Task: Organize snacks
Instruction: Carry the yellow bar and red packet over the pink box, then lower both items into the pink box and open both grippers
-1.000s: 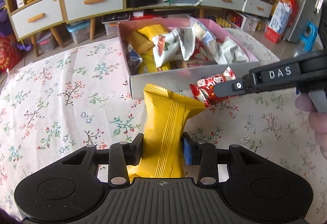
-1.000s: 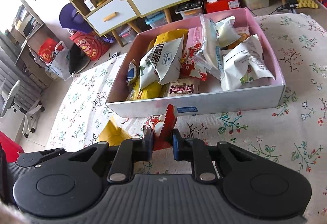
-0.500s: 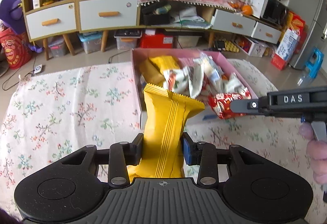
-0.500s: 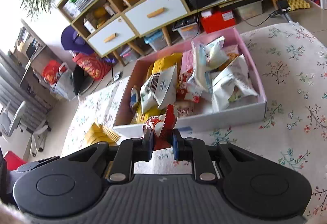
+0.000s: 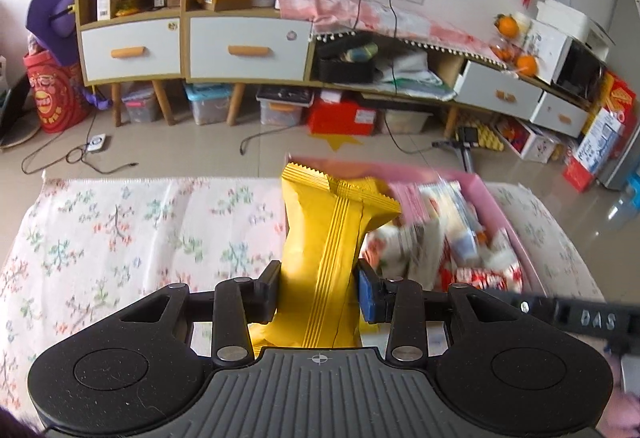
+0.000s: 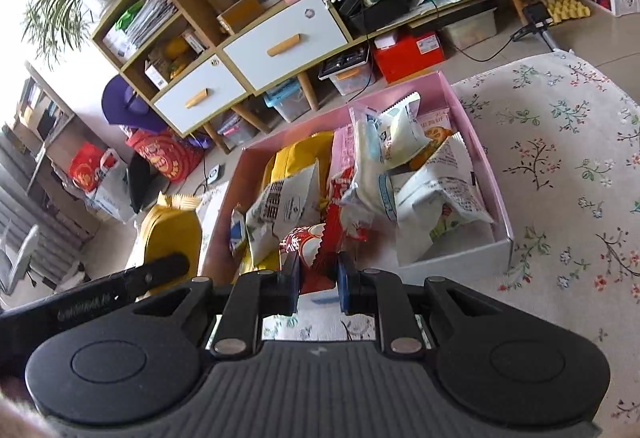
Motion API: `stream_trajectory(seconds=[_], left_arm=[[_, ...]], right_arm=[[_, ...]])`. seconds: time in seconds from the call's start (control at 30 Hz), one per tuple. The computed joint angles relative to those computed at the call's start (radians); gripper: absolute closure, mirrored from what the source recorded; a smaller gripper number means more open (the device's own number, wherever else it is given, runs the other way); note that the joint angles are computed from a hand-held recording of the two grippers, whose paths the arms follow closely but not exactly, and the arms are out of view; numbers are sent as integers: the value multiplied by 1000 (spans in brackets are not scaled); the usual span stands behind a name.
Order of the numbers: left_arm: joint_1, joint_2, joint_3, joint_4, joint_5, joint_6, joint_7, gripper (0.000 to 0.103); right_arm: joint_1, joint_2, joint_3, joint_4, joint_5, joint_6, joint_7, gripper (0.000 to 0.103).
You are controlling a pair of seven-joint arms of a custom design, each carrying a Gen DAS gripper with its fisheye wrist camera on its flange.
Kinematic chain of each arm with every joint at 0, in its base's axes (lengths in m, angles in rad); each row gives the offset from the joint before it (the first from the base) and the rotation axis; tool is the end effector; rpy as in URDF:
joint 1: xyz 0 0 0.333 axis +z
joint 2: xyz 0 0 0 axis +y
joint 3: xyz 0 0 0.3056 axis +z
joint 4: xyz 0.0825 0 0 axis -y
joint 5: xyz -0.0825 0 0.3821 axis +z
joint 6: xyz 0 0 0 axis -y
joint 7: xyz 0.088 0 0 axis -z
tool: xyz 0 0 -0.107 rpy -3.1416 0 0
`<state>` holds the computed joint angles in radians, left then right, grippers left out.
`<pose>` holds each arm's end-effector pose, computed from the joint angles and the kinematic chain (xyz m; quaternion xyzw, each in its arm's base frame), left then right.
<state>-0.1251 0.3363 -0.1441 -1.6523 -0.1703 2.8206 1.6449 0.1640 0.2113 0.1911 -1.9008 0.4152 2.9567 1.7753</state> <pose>0.6796 -0.1643 0.5086 -0.5856 0.6992 -0.3602 0.1961 0.6214 0.1925 0.4794 -0.5574 0.7151 -0.0756 0.4149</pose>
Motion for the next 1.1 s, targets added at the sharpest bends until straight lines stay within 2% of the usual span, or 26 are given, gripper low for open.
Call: stream_trajectory(seconds=[0.3,0.43,0.57,0.67,0.73,0.8,0.93,1.0,1.1], left_arm=[[-33,97,17,127,45,-42,-39,67],[-61,121,47,156,92,-49,-88,67],[-62,135,45,165,107,-46,-105,67],[-73,133,53,149,129,-10,-118,65],[-71,128,48,137,125,11,-121,60],[-53,119,23,118,101,33,-92,50],[-55,92,25,78,100,53,-61,40],[-45,64,16,43,87,68,-42,29],[-46,10,23,-25,79,83,-42,22]], right_arm=[[6,13,-19,7,-54,-7,57,86],[17,14,-33,10,-106,-14,91,86],[12,18,-32,16,-117,-31,104,86],[15,15,-40,17,-131,-43,131,85],[4,11,-28,16,-112,-39,111,81],[14,12,-38,18,-132,-34,125,78],[18,10,-42,21,-162,-35,121,62],[13,3,-37,15,-158,-29,108,57],[17,-14,-45,-2,-169,-16,113,45]])
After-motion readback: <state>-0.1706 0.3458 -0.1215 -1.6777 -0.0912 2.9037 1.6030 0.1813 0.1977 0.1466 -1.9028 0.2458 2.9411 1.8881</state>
